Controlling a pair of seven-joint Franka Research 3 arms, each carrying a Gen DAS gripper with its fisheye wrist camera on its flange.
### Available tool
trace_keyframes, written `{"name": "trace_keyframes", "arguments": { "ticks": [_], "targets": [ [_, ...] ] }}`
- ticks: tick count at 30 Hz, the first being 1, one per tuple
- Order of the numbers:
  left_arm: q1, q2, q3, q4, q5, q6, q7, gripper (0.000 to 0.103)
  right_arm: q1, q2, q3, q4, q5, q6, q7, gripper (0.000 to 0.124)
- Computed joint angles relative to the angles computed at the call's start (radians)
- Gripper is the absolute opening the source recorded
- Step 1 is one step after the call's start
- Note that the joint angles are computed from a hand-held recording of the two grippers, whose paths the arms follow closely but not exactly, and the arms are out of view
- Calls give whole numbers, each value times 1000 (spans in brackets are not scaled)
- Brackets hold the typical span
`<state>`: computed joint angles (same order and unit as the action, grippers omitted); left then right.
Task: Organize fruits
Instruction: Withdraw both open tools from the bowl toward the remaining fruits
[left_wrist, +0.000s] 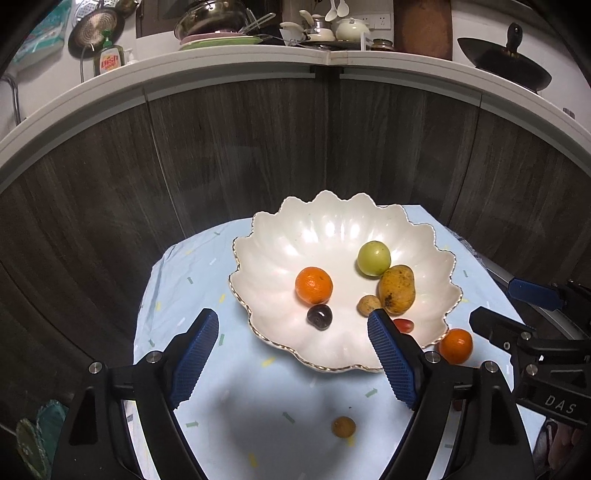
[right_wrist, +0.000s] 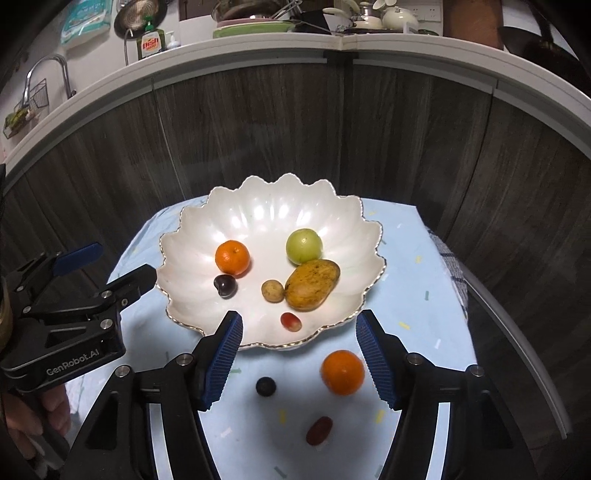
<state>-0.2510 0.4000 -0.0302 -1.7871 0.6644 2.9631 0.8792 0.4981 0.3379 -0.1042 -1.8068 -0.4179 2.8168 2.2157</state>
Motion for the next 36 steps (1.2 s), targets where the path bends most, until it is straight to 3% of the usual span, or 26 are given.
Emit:
{"name": "trace_keyframes", "arguments": {
  "ticks": [8, 20, 36],
  "targets": [
    [-18, -38, 5, -36, 35, 0, -33, 83, 7, -52, -20, -56, -67, 17, 77, 65],
    [-17, -81, -12, -106, 70, 21, -58, 83, -29, -118, 10, -153, -169, 27, 178, 65],
    [-19, -77, -14, -159, 78, 46, -59, 83, -50, -127, 41, -220, -195, 31, 211, 65]
  ]
}}
